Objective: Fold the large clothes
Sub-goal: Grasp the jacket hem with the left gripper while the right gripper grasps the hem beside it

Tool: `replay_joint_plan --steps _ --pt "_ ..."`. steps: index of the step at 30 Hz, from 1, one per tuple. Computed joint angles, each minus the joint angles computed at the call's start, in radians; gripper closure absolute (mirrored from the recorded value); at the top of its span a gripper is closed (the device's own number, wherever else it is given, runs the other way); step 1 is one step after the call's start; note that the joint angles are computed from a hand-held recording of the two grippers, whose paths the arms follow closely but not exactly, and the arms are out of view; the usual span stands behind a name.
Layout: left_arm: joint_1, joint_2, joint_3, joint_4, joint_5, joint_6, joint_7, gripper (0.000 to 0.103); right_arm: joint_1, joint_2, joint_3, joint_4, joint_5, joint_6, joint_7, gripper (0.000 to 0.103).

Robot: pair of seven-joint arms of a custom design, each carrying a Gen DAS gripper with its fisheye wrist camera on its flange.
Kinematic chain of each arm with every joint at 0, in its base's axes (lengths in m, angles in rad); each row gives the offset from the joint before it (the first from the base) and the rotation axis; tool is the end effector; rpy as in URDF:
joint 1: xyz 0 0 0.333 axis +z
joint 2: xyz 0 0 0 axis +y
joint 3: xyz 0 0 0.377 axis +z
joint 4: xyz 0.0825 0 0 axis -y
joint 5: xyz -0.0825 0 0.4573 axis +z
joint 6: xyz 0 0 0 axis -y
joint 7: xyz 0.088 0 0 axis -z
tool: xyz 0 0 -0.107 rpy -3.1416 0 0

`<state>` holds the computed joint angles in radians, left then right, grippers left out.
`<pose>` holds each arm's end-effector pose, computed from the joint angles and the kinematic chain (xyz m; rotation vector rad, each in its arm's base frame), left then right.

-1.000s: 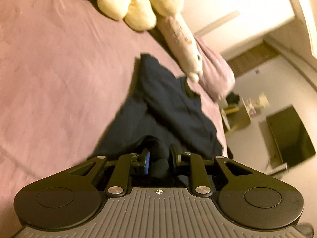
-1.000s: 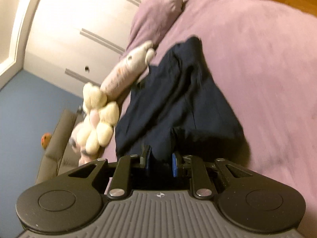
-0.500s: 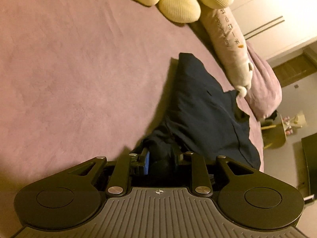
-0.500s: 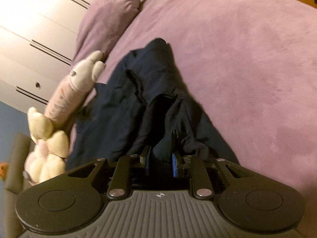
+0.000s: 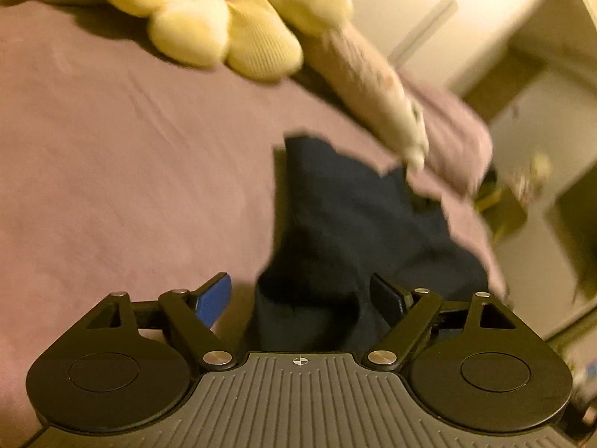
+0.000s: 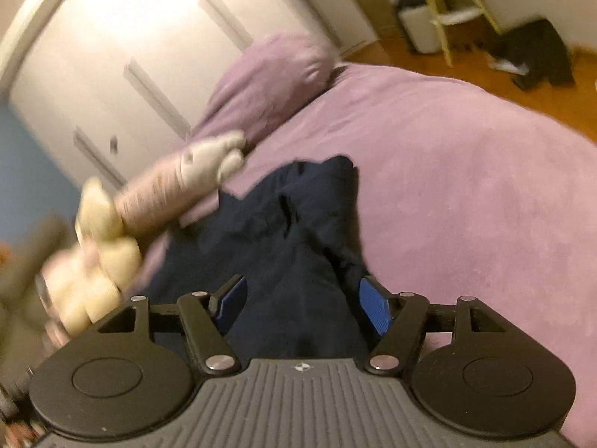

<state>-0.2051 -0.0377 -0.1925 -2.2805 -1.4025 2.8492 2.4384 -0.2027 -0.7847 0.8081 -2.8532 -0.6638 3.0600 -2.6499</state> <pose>0.5578 -0.1777 0.4201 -1.9954 2.0030 -1.3324 0.3115 0.2535 0.4039 -0.8854 2.0229 -0.5281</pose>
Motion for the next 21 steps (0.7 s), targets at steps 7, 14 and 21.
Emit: replay_joint_plan --steps 7,14,21 --pt "-0.018 0.048 -0.032 0.001 0.296 0.039 -0.175 0.046 -0.013 0.219 -0.009 0.148 -0.126 -0.154 -0.149 0.060" --pt "-0.037 -0.042 -0.013 -0.027 0.283 0.034 -0.132 0.081 0.097 0.213 -0.018 0.194 -0.209 -0.342 -0.156 0.094" --pt "-0.069 -0.055 0.013 0.086 0.068 0.050 0.088 0.082 0.095 0.118 -0.039 0.236 -0.401 -0.402 -0.025 0.095"
